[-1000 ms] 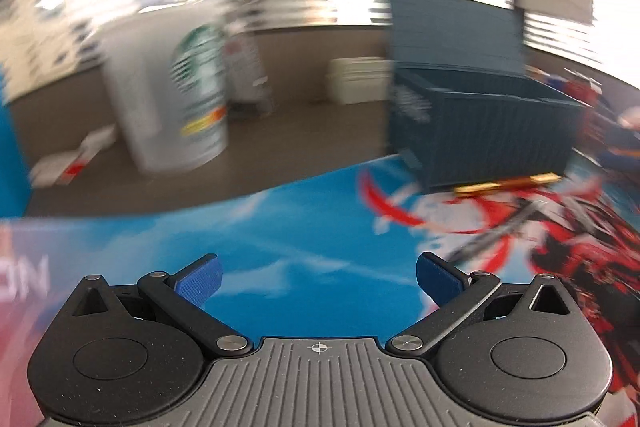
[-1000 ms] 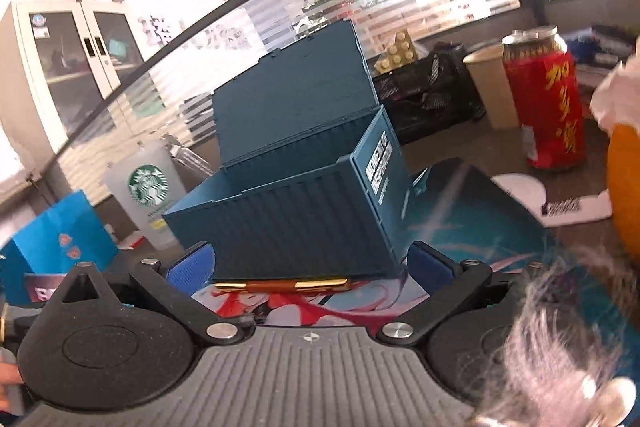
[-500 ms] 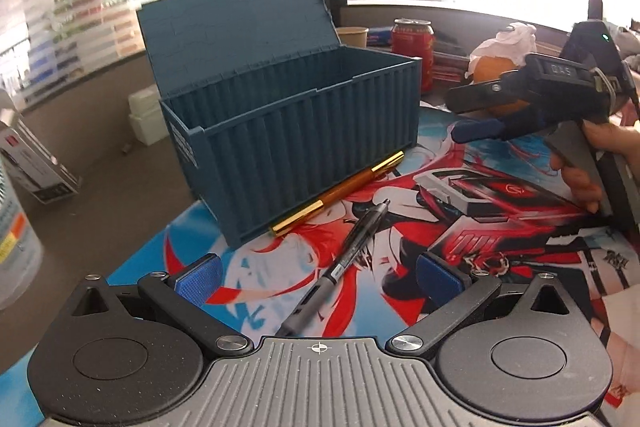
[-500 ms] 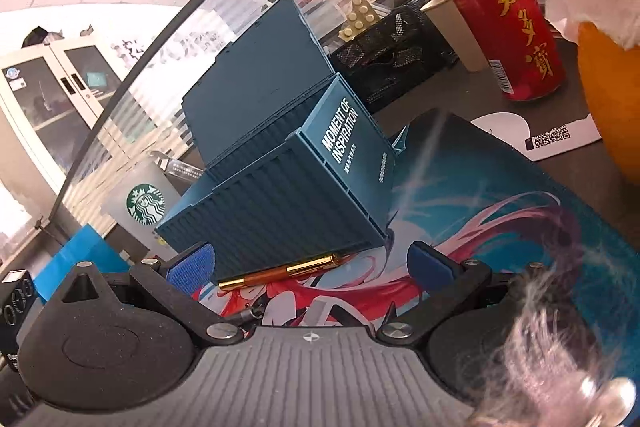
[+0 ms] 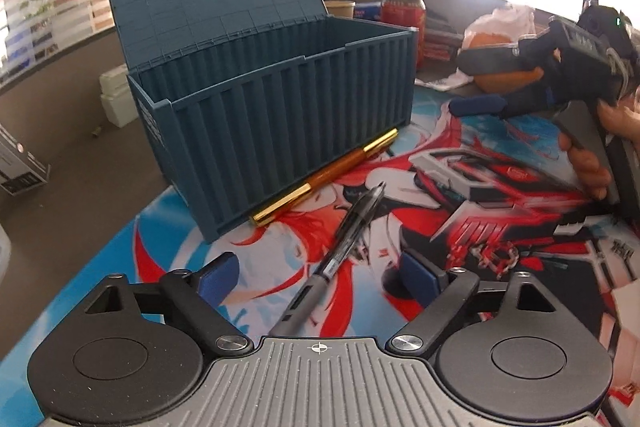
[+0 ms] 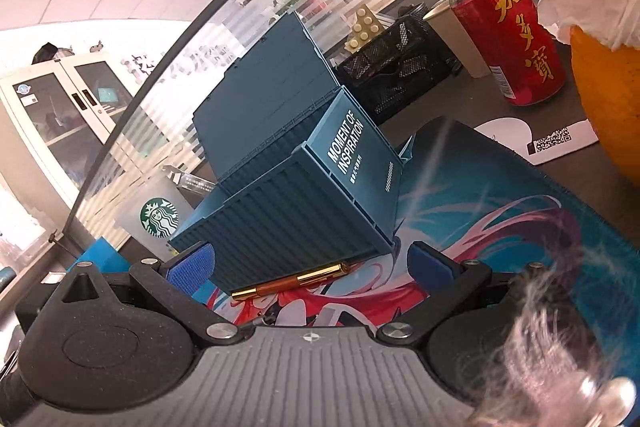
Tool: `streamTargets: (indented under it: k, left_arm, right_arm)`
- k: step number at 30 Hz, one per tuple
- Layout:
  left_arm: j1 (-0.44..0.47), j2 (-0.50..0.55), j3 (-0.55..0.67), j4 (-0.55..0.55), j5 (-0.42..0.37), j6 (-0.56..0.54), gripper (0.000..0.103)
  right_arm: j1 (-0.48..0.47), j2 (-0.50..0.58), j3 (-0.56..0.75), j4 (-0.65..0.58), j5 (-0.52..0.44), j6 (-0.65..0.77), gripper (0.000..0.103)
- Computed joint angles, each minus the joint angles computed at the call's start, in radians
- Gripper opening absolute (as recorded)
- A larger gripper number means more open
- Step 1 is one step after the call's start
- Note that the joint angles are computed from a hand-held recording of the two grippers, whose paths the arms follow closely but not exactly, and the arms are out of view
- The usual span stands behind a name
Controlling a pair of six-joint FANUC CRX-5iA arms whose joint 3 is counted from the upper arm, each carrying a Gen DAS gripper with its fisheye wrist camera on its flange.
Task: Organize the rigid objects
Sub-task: 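Withdraw the right tool from the box and bring the left tool back over the pens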
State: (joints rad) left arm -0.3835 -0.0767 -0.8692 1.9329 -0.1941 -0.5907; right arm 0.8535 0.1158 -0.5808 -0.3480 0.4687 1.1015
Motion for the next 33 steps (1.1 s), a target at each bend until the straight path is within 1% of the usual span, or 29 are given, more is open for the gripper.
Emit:
streamTargets:
  k: [1,2,3,5,6,7,9,10,13,14,15,16,17,20,23,26,27,30,33]
  left_arm:
    - [0.024,0.004,0.0,-0.047,-0.028,0.042,0.083]
    - [0.022,0.005,0.002,-0.042,-0.027,0.042,0.079]
    - [0.009,0.005,0.003,-0.01,-0.015,0.016,0.078]
    - [0.014,0.005,0.001,-0.011,-0.03,0.006,0.072]
    - [0.009,0.004,0.001,0.006,-0.029,-0.012,0.072]
    - [0.004,0.003,-0.001,0.026,-0.032,-0.033,0.068]
    - [0.01,0.0,-0.007,0.028,-0.054,-0.051,0.059]
    - [0.014,-0.001,-0.01,0.019,-0.066,-0.052,0.052]
    - [0.031,-0.004,-0.015,-0.036,-0.093,-0.027,0.038]
    - [0.029,-0.005,-0.015,-0.041,-0.092,-0.026,0.03]
    - [0.026,-0.007,-0.017,-0.041,-0.091,-0.026,0.026]
    - [0.03,-0.009,-0.019,-0.056,-0.098,-0.014,0.017]
    - [0.027,-0.011,-0.021,-0.057,-0.099,-0.014,0.012]
    - [-0.022,-0.024,-0.029,0.026,-0.058,-0.082,0.01]
    - [-0.03,-0.03,-0.032,0.019,-0.047,-0.057,0.009]
    - [-0.079,-0.042,-0.033,0.101,0.003,-0.095,0.008]
    - [-0.075,-0.044,-0.035,0.077,0.005,-0.066,0.008]
    - [-0.008,-0.049,-0.043,-0.122,-0.041,0.117,0.008]
    - [0.049,-0.055,-0.043,-0.271,-0.087,0.247,0.008]
  right_arm:
    - [0.0,0.0,0.0,-0.002,0.0,0.002,0.103]
    - [0.0,-0.001,0.0,-0.003,0.001,0.002,0.103]
    - [0.0,0.0,0.0,-0.001,0.002,0.0,0.103]
    - [0.001,0.0,-0.005,0.004,0.012,-0.007,0.103]
    - [0.001,0.001,-0.006,0.005,0.015,-0.009,0.103]
    - [0.001,0.001,-0.007,0.003,0.016,-0.008,0.103]
    - [0.001,0.0,-0.007,0.005,0.017,-0.01,0.103]
    - [0.001,0.001,-0.008,0.006,0.018,-0.011,0.103]
    - [0.001,-0.001,-0.005,-0.003,0.012,-0.003,0.103]
    - [0.001,-0.002,-0.005,-0.003,0.011,-0.003,0.103]
    - [0.001,-0.002,-0.005,-0.003,0.011,-0.003,0.103]
    - [0.001,-0.002,-0.005,-0.003,0.012,-0.004,0.103]
    - [0.001,-0.002,-0.005,-0.004,0.013,-0.003,0.103]
    - [0.001,-0.002,-0.005,-0.004,0.013,-0.004,0.103]
    - [0.001,-0.002,-0.006,-0.003,0.014,-0.004,0.103]
    - [0.002,-0.002,-0.007,-0.005,0.018,-0.004,0.103]
    - [0.002,-0.002,-0.008,-0.003,0.016,-0.005,0.103]
    - [0.001,-0.004,-0.009,-0.002,0.018,-0.008,0.103]
    - [0.001,-0.003,-0.011,0.001,0.021,-0.01,0.103]
